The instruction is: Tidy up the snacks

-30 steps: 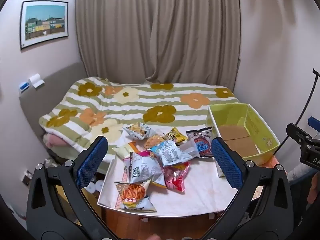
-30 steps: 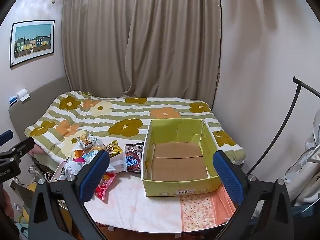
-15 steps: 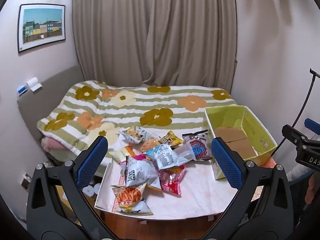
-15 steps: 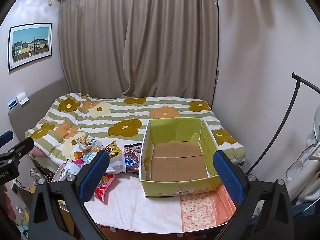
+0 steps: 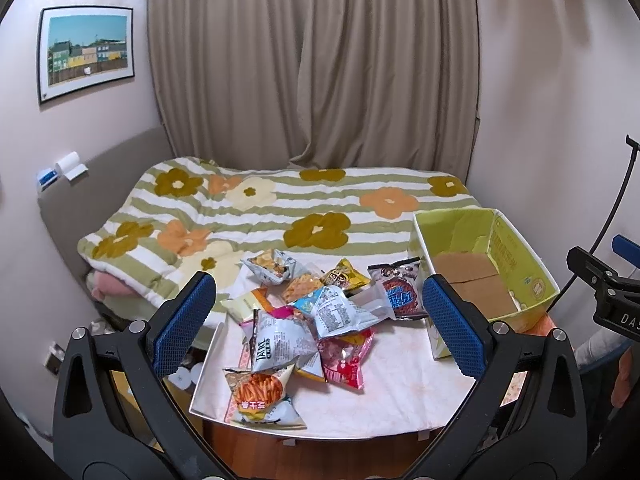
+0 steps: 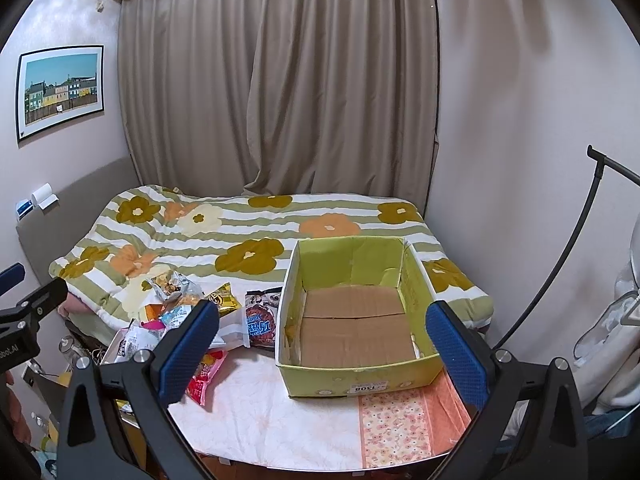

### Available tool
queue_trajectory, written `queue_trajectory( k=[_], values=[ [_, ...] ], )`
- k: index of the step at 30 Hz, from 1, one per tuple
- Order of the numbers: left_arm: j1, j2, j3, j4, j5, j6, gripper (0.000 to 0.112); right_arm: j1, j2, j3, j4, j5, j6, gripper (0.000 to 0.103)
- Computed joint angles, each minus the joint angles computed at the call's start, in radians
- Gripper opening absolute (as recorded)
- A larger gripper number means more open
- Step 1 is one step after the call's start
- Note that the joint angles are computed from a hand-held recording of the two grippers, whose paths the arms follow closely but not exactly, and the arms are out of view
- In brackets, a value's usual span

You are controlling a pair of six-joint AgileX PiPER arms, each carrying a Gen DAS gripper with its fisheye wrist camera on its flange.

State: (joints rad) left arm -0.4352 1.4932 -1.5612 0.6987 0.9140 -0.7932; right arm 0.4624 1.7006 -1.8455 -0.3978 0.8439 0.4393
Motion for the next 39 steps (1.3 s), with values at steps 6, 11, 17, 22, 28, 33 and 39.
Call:
queue_trajectory(
  k=[6, 11, 17, 22, 28, 33, 39],
  values=[
    [-0.008, 0.005, 0.002, 0.013, 0.006, -0.014, 0.103, 0.007, 0.0, -0.001, -0.015, 0.004, 0.012, 0.103],
    [-0.007, 0.006, -0.002, 0.017, 0.015, -0.016, 0.103, 0.001, 0.012, -0.017, 0.004, 0.005, 0.005, 0.103],
    [-0.002, 0.014, -0.009, 0.011, 0.02, -0.016, 0.103, 0.001, 0.01, -0.011, 0.001, 0.002, 0.006, 0.103],
    [0.002, 0.019, -0.013, -0.002, 0.018, -0.01, 0.103, 0.004, 0.008, -0.002, -0.011, -0.005, 0.017, 0.103],
    [0.005, 0.018, -0.009, -0.001, 0.016, -0.009, 0.103, -0.001, 0.01, 0.002, -0.004, -0.009, 0.016, 0.103],
    [0.004, 0.018, -0.003, 0.011, 0.017, -0.025, 0.103, 0.001, 0.01, 0.004, -0.005, -0.011, 0.018, 0.103],
    [0.0, 0.021, 0.0, 0.034, 0.021, -0.046, 0.103, 0.003, 0.006, 0.017, -0.013, -0.022, 0.031, 0.103]
  ],
)
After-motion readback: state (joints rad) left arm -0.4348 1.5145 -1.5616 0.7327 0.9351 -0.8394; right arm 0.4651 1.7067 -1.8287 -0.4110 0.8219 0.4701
